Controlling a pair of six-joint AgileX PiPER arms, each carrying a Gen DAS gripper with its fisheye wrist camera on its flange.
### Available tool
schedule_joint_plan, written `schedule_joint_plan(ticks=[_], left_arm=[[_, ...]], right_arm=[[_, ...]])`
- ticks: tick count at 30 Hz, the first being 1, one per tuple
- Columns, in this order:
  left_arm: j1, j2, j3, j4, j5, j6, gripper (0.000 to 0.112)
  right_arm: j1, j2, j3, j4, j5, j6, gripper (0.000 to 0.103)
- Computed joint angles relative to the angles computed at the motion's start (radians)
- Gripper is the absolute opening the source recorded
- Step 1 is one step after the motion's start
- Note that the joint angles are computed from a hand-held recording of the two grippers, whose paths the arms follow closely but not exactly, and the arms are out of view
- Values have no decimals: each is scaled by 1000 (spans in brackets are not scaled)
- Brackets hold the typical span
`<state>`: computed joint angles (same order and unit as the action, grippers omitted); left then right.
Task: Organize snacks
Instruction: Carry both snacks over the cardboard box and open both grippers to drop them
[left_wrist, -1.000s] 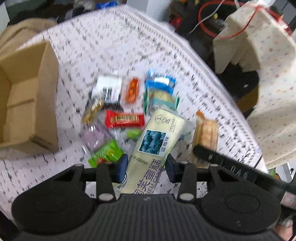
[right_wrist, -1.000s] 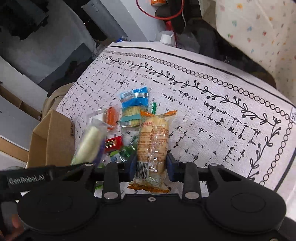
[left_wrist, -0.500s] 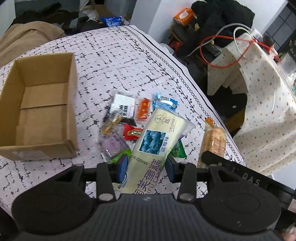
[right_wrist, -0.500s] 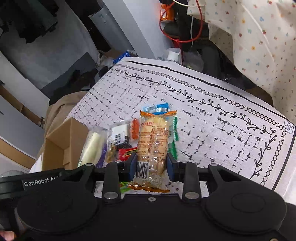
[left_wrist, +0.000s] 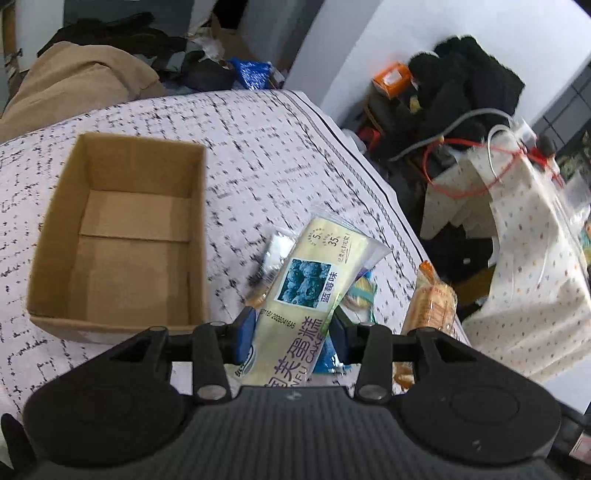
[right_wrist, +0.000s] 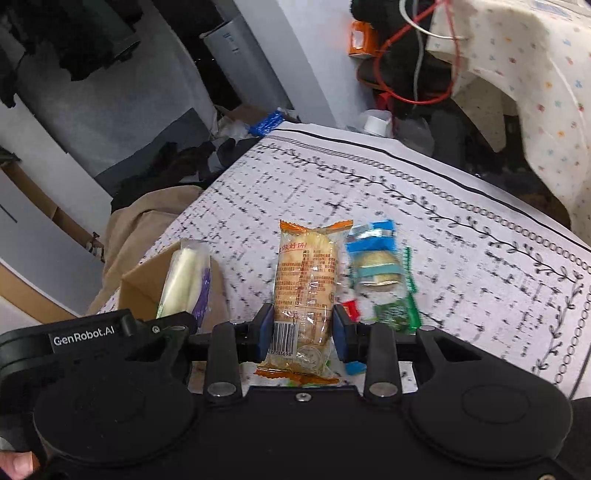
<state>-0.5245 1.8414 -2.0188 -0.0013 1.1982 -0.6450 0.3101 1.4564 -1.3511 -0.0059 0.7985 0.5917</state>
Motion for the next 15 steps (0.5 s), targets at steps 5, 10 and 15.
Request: schedule_joint_plan(ticks=[5,10,15], left_arm=[[41,-27,28,4,-23,-7,42],[86,-57,73,13,-51,-17,42],[137,-83,123,5,-76,-8,42]], right_arm=[[64,66,-76,-42,6,49,33],[113,131,-154,-70,18,84,33],[157,197,-234,-93,32,104,33]])
